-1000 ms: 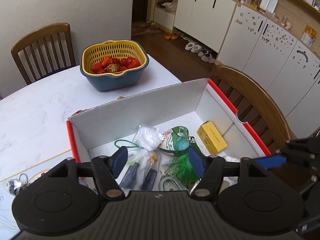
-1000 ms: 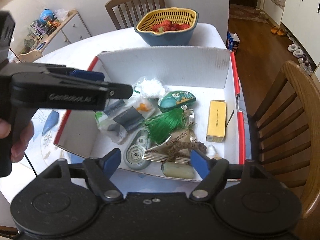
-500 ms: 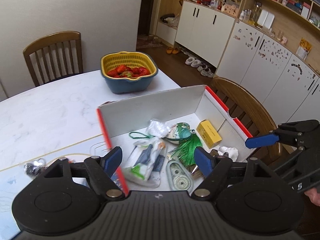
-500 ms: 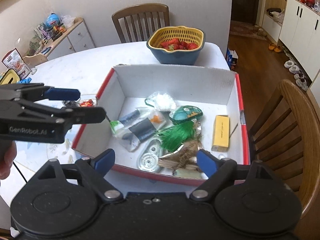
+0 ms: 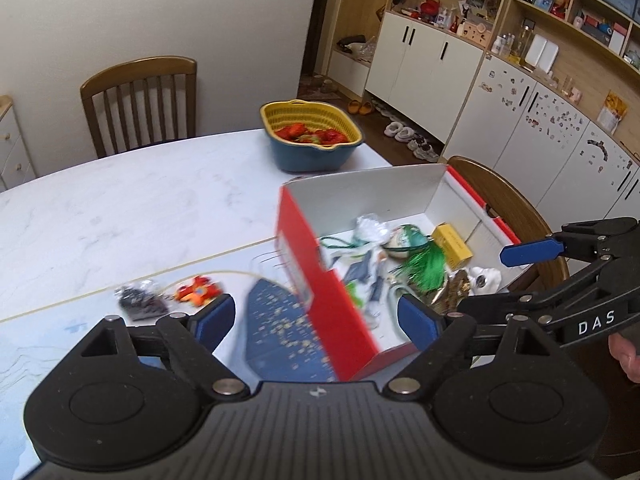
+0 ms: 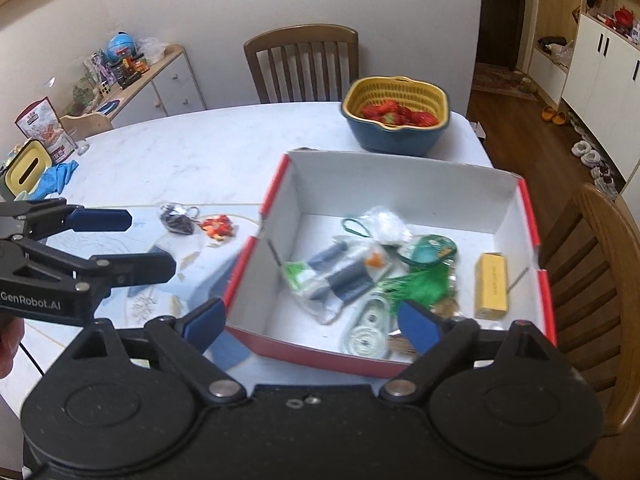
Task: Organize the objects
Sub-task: 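Move the right tool to the red dragon keychain while the left tool reaches the black bead bag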
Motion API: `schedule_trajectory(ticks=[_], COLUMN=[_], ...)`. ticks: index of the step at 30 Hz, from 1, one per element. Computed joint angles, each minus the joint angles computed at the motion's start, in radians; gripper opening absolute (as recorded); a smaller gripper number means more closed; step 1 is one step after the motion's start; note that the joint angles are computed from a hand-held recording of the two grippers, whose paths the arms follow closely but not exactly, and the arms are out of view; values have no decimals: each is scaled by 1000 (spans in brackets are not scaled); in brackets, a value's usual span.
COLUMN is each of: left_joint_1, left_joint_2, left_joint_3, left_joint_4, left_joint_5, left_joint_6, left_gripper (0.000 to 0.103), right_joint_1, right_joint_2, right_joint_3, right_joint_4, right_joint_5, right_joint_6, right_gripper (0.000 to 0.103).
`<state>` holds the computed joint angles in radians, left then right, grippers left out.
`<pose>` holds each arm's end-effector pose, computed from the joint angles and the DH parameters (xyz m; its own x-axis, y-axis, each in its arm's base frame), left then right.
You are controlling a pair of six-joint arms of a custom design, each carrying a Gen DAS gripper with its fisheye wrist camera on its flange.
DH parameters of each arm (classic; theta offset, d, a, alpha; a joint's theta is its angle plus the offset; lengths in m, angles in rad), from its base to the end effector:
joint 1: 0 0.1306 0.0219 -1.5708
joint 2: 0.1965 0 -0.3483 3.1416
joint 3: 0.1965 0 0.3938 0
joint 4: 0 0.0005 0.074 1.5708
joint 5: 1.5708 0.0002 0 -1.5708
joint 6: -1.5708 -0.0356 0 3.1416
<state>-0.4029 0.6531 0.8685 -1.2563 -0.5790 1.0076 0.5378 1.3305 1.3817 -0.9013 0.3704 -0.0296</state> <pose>0.2180 -0.0723 0.3867 -0.4862 -0.5621 -0.6691 -0.6318 0.7551 -0.1753 0.4110 0.2295 0.4181 -0.6531 -0.3574 -0.6677 -0.2531 0.9339 -0.2523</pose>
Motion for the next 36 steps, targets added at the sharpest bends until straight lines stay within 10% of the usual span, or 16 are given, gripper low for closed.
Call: schedule_trajectory(ticks=[2,17,36], left_joint_1=[-6,86,754], left_joint_2=[-47,-383,-564], left_joint_3=[-21,-157,-354], left_joint_4=[-27,-169,-15], left_joint_5=[-15,35,417], left_joint_6=[10,-38,-632], left_gripper=[103,103,103], right_joint_1=[22,149,142], right_joint_2=[16,184,422], right_joint_3=[7,106,332], right_joint_4=[5,22,-26], right_joint_5=[14,88,24], right_joint_6=[-12,-99,-171], right_gripper=[92,92,92])
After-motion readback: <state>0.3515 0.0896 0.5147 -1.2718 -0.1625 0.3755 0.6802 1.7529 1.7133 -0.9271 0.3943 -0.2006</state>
